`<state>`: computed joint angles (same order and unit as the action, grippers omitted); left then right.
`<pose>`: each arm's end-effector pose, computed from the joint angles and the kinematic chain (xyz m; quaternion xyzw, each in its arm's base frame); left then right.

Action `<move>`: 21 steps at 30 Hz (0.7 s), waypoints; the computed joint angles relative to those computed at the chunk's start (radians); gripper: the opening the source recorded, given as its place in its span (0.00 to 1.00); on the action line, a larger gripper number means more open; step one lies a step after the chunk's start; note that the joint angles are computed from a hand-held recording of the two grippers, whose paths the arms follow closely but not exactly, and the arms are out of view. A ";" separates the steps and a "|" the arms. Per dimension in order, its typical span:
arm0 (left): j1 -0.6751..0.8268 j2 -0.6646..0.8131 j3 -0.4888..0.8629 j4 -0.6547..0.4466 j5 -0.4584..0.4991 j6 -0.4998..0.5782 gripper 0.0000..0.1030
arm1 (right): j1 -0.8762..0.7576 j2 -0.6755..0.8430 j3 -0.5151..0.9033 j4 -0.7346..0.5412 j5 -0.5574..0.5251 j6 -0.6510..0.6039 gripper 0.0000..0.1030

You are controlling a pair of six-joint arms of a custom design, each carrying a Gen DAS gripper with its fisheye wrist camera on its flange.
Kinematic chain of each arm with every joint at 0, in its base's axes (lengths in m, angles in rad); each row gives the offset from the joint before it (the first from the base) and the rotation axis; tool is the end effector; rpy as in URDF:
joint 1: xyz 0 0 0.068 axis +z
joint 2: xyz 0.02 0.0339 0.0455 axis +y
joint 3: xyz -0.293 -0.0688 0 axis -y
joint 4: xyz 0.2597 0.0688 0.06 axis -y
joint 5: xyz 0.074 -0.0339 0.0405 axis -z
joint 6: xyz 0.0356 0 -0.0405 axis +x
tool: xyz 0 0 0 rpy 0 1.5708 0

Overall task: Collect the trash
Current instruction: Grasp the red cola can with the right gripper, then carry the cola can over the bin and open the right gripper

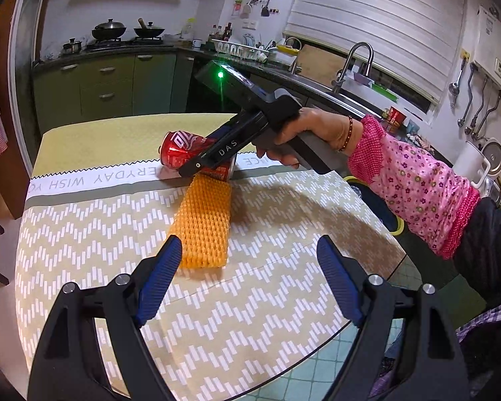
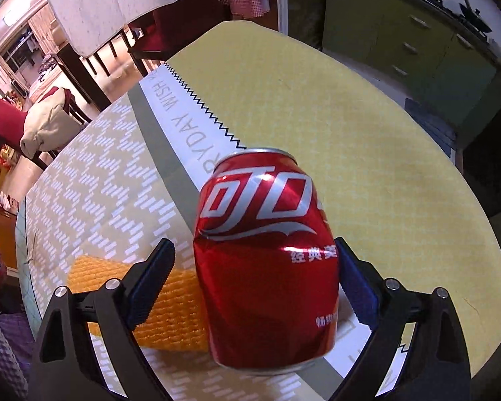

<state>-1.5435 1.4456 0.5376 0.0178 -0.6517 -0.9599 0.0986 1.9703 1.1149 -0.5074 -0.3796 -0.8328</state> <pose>0.0285 -0.2542 0.1569 0.1546 0.8860 -0.2056 0.3857 0.3686 0.0497 0.1220 -0.4561 0.8639 0.1386 0.1625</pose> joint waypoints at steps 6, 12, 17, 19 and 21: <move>-0.003 -0.003 -0.011 0.006 -0.001 -0.010 0.76 | 0.017 0.046 0.036 0.009 0.031 0.047 0.72; -0.007 -0.008 -0.007 -0.004 -0.008 -0.013 0.76 | 0.007 0.044 0.020 0.044 0.010 0.093 0.71; -0.008 -0.004 -0.003 -0.008 -0.007 -0.015 0.76 | -0.027 -0.009 -0.009 0.040 -0.048 0.121 0.71; -0.008 -0.002 -0.001 -0.006 -0.005 -0.012 0.76 | -0.056 -0.059 -0.035 0.034 -0.078 0.129 0.71; -0.012 0.002 0.006 -0.009 -0.009 -0.008 0.76 | -0.105 -0.119 -0.065 0.014 -0.115 0.120 0.71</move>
<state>-1.5559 1.4474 0.5437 0.0089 -0.6611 -0.9678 -0.0061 1.8516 1.0501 -0.4933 -0.4942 -0.7127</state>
